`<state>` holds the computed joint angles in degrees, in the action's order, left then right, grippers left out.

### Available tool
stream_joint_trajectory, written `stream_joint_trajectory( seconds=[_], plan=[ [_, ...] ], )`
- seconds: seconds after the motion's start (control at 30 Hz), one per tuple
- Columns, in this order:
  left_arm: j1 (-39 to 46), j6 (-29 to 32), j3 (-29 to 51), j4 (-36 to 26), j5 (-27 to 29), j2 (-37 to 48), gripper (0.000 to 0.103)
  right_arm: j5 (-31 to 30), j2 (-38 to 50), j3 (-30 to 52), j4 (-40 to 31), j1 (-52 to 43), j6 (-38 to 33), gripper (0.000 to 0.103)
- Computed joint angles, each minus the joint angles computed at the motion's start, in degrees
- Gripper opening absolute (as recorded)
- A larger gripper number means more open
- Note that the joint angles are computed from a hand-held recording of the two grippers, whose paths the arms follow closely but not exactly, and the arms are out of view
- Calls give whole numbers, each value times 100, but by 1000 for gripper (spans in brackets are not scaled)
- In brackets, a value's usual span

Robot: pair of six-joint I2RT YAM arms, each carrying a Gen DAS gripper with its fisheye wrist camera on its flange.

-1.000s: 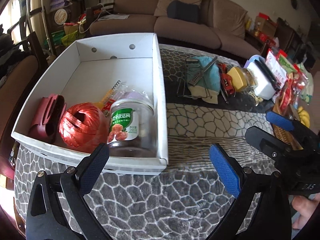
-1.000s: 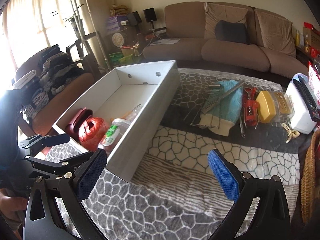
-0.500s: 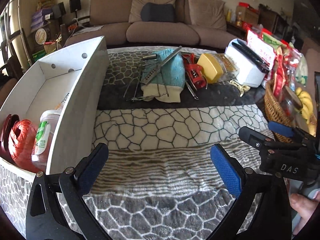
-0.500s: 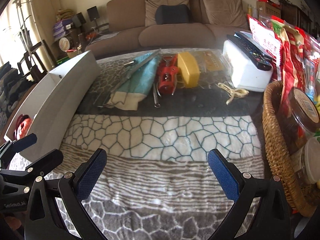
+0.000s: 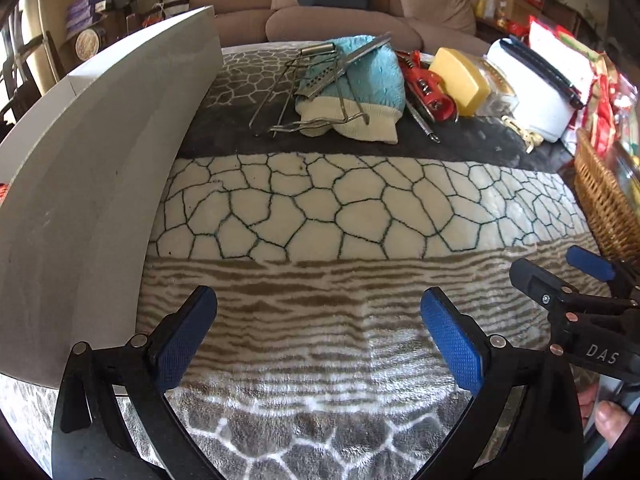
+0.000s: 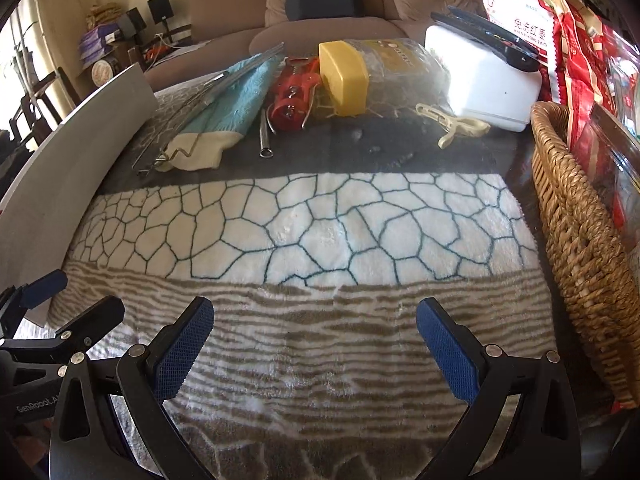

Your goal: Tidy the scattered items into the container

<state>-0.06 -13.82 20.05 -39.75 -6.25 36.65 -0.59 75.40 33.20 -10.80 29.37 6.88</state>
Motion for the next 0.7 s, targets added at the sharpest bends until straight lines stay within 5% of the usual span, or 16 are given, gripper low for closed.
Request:
stream_joint_trajectory(
  seconds=[0.33, 0.7],
  plan=[
    [-219, 10, -250, 486, -209, 275, 103, 763, 92, -190, 163, 415, 196, 103],
    [-220, -20, -218, 738, -247, 549, 103, 766, 81, -214, 196, 412, 226, 103]
  ],
)
